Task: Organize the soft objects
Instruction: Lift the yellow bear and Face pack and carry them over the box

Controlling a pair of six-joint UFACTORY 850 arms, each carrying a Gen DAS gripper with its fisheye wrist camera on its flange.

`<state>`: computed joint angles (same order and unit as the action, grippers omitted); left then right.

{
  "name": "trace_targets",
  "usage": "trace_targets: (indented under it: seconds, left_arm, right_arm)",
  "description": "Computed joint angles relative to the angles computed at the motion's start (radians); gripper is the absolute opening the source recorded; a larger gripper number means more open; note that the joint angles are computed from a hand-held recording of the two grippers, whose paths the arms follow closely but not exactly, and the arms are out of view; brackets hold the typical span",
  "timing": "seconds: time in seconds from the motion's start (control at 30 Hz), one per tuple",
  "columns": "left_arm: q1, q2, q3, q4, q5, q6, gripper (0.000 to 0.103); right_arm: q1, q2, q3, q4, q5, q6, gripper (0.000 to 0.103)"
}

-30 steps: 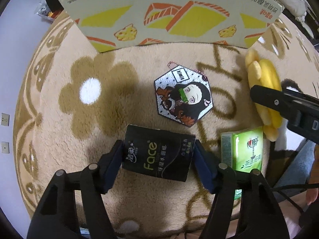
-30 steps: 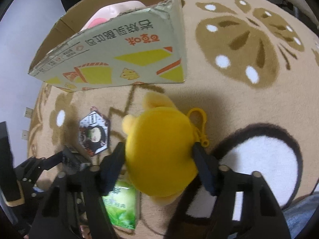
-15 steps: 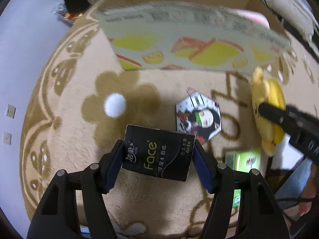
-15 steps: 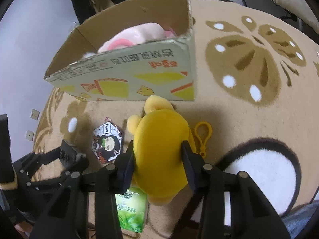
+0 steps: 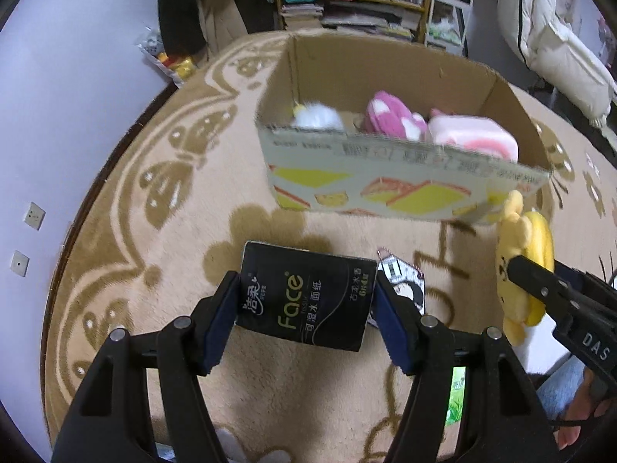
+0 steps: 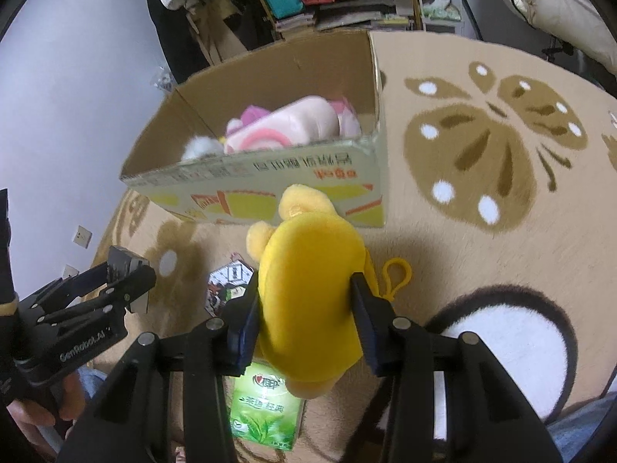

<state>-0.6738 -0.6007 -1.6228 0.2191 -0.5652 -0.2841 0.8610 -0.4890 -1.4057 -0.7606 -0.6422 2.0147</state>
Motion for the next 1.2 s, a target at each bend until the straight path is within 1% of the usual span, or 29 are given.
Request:
trace_targets:
  seconds: [0.2,0.27,0.43,0.57,0.73,0.83,0.93,0.97,1.07,1.13,1.2]
  left_arm:
    - [0.003,0.029,0.018,0.031,0.062,-0.028,0.066]
    - [0.006,0.041,0.025,0.020,0.083,-0.025,0.066]
    - [0.012,0.052,0.022,0.021,0.111,-0.050,0.066]
    - [-0.002,0.067,0.022,0.168,0.131,-0.170,0.066]
    - [0.001,0.083,0.017,0.196,0.180,-0.199,0.066]
    - [0.005,0.091,0.020,0.187,0.219,-0.193,0.066]
    - [0.002,0.086,0.011,0.227,0.237,-0.227,0.066]
    - [-0.001,0.086,0.011,0.252,0.241,-0.250,0.066]
    - [-0.013,0.085,0.005,0.395,0.247,-0.368,0.066]
    - [-0.014,0.078,-0.013,0.402,0.245,-0.363,0.066]
    - [-0.012,0.069,-0.035,0.352,0.242,-0.307,0.066]
  right_arm:
    - [0.022,0.025,0.004,-0.117,-0.044,0.071,0.046]
    - [0.031,0.029,0.001,-0.149,-0.064,0.090,0.046]
    - [0.047,0.045,0.002,-0.196,-0.099,0.110,0.046]
    - [0.054,0.059,0.001,-0.225,-0.137,0.120,0.046]
    - [0.061,0.087,0.022,-0.286,-0.177,0.184,0.046]
    - [0.066,0.100,0.033,-0.318,-0.194,0.220,0.046]
    - [0.069,0.108,0.037,-0.347,-0.209,0.238,0.046]
    - [0.071,0.109,0.037,-0.352,-0.214,0.240,0.046]
    - [0.068,0.112,0.029,-0.351,-0.220,0.233,0.046]
    - [0.066,0.113,0.022,-0.353,-0.231,0.220,0.046]
    - [0.064,0.114,0.013,-0.354,-0.241,0.201,0.047]
